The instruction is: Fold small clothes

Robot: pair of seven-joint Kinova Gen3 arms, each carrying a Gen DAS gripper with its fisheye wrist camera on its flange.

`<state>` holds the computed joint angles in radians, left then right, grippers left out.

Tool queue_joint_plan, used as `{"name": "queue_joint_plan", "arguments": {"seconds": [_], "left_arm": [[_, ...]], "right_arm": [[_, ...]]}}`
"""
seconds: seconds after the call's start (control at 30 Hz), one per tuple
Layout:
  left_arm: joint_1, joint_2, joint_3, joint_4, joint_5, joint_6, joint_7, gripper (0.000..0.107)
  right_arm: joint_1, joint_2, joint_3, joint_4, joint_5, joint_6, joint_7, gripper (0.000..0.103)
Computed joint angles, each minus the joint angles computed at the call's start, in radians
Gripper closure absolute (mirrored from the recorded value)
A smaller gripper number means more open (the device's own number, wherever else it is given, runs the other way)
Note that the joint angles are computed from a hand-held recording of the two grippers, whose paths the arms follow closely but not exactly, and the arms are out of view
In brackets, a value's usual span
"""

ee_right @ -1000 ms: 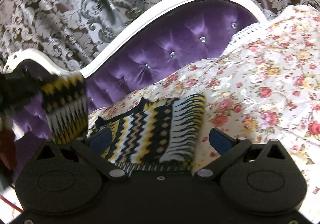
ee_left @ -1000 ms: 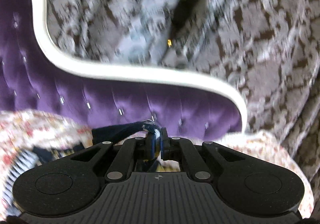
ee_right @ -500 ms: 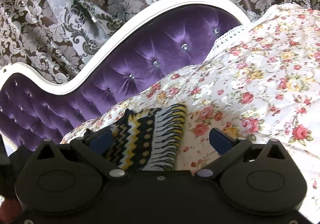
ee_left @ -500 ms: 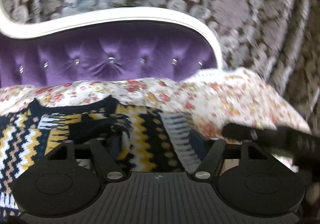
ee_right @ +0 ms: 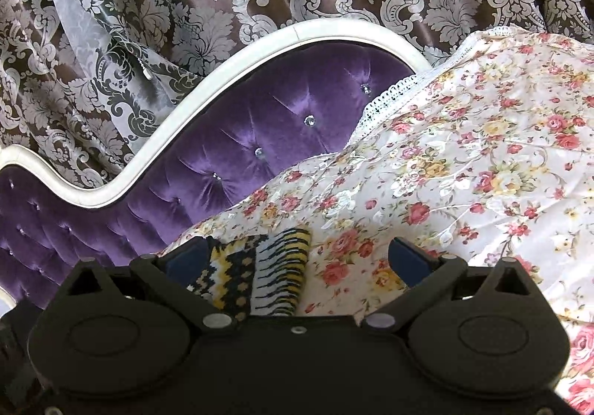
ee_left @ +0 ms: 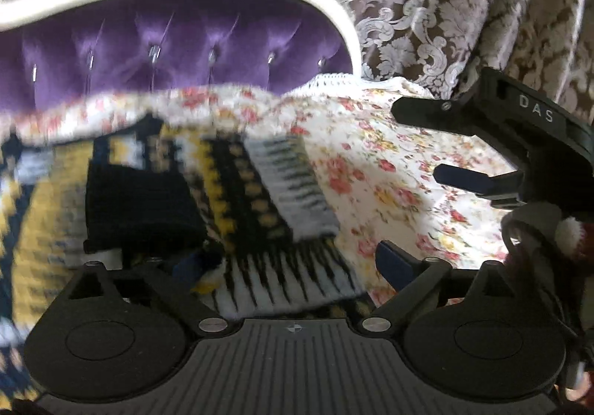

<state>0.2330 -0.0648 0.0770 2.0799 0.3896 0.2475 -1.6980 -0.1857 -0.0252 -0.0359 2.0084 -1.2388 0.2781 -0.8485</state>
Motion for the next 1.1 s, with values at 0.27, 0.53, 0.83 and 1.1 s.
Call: {"name": "queue_joint_plan", "arguments": {"seconds": [0.27, 0.53, 0.83, 1.1], "left_arm": [[-0.034, -0.071, -0.053, 0.077, 0.325, 0.067, -0.289, 0.011], [-0.404, -0.258, 0.202, 0.153, 0.271, 0.078, -0.216, 0.010], [-0.821, -0.355, 0.415, 0.177, -0.094, 0.051, 0.133, 0.010], [-1.041, -0.310, 0.617, 0.236, -0.385, -0.039, 0.420, 0.006]], "right_arm": [[-0.006, 0.005, -0.011, -0.011, 0.077, 0.012, -0.034, 0.000], [-0.041, 0.001, -0.031, -0.014, 0.200, -0.015, -0.078, 0.000], [-0.114, 0.001, -0.068, -0.018, 0.421, -0.055, -0.145, 0.000], [-0.160, 0.017, -0.141, -0.008, 0.742, -0.130, -0.302, 0.000]]}}
